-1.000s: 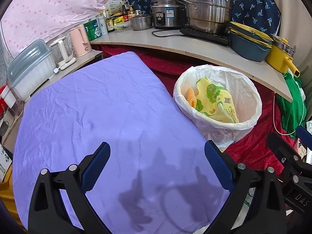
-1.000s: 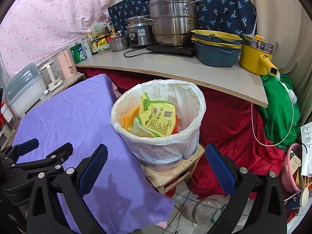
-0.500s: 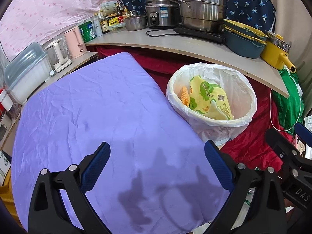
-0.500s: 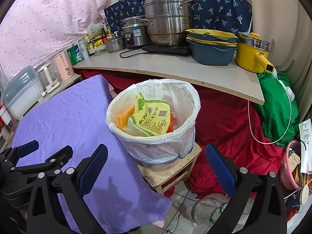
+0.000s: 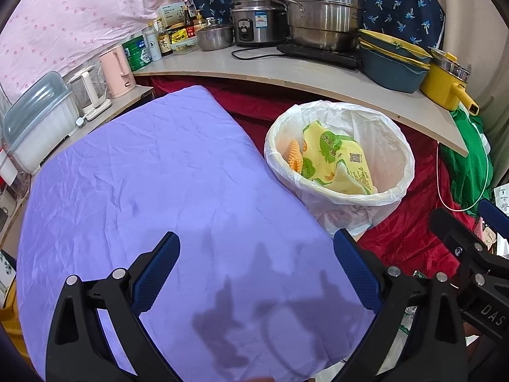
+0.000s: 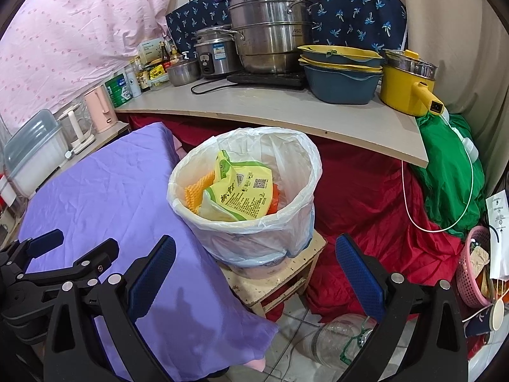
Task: Collect trash
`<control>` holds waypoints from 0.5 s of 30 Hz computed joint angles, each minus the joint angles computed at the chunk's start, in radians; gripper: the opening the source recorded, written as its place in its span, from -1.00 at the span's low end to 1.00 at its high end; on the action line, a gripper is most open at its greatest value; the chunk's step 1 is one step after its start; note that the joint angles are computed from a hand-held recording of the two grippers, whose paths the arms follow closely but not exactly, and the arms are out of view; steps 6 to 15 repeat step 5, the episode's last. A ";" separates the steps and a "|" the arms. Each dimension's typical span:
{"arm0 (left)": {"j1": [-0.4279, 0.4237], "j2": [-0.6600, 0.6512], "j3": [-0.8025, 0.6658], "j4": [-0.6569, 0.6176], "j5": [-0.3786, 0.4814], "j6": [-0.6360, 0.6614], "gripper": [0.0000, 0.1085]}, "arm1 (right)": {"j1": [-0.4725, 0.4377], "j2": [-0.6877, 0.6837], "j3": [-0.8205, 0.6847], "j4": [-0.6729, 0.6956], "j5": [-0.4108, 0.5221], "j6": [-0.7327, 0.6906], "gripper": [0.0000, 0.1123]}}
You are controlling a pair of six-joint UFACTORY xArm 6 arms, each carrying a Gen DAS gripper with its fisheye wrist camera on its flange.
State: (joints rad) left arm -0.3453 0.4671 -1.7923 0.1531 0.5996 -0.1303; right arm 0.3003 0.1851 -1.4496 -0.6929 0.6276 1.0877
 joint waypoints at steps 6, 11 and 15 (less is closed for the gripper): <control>0.000 0.006 -0.007 -0.015 0.003 0.018 0.71 | 0.000 -0.004 0.006 0.002 -0.003 0.001 0.73; 0.000 0.006 -0.007 -0.015 0.003 0.018 0.71 | 0.000 -0.004 0.006 0.002 -0.003 0.001 0.73; 0.000 0.006 -0.007 -0.015 0.003 0.018 0.71 | 0.000 -0.004 0.006 0.002 -0.003 0.001 0.73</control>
